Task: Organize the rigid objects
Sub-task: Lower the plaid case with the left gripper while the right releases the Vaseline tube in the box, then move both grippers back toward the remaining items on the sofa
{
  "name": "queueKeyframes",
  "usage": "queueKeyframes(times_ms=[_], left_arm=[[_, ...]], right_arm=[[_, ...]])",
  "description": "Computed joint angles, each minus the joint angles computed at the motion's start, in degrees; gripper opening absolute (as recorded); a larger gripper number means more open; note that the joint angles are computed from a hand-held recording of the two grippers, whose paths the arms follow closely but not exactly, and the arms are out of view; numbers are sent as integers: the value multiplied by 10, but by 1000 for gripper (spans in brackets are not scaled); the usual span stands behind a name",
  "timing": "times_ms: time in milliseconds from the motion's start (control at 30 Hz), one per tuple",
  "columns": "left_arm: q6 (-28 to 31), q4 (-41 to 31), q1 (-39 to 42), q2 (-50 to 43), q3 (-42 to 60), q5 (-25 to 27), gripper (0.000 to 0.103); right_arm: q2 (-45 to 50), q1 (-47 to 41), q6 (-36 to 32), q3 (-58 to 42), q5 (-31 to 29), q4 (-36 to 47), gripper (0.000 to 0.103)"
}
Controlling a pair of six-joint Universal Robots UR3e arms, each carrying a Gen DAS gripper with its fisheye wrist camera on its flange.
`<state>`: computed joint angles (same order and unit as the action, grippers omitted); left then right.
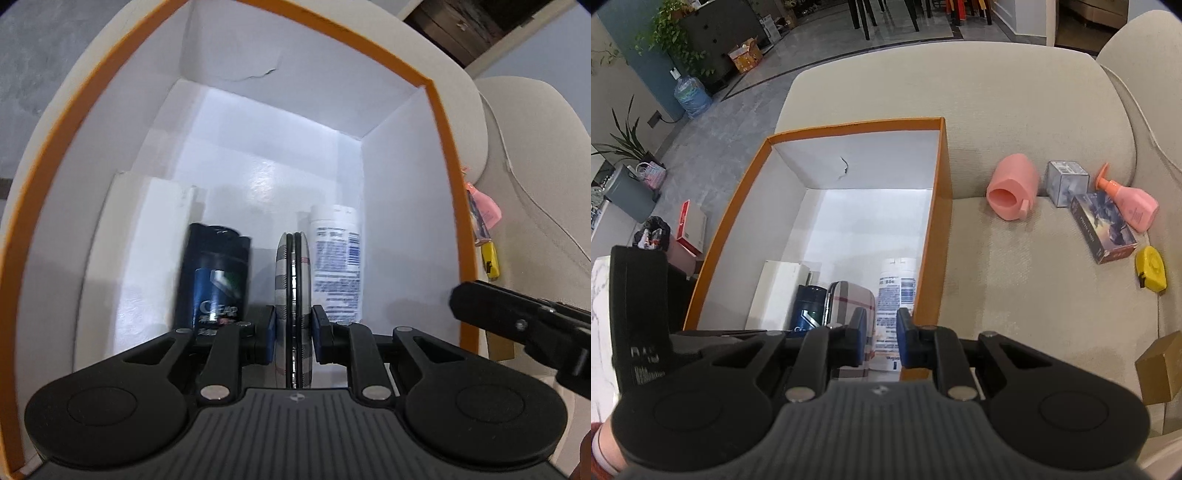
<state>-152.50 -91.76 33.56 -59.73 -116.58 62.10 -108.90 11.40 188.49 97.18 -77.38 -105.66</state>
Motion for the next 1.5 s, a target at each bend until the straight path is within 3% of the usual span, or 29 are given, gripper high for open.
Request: queueKeyframes(times_ms=[133, 300, 567, 700, 833, 933, 1100, 1200, 1300, 1500], left_arm=[[-25, 52, -35, 18, 3, 53, 26], [-25, 38, -39, 50, 34, 57, 29], [-81, 81, -156, 51, 87, 35, 29], [-138, 138, -256, 0, 119, 35, 29], [-204, 218, -355, -70, 141, 61, 30], [-238, 275, -414, -112, 145, 86, 35], [-269, 338, -496, -199, 174, 112, 38], [-283, 369, -534, -249, 194, 129, 41], [-297, 372, -562, -291, 224, 143, 41], [-297, 373, -586, -344, 262, 158, 42]], right_arm=[[-13, -13, -5, 10, 16, 0, 18], [-46, -48, -23, 21, 42, 17, 19], [-143, -179, -100, 36, 101, 103, 32], [-206, -304, -181, 38, 132, 196, 35], [-275, -489, -312, 30, 155, 334, 50], [-308, -627, -396, 29, 145, 419, 55], [-349, -813, -456, 71, 98, 472, 62], [-361, -892, -456, 95, 79, 481, 66], [-363, -914, -427, 123, 64, 459, 67], [-305, -852, -313, 169, 44, 362, 72]])
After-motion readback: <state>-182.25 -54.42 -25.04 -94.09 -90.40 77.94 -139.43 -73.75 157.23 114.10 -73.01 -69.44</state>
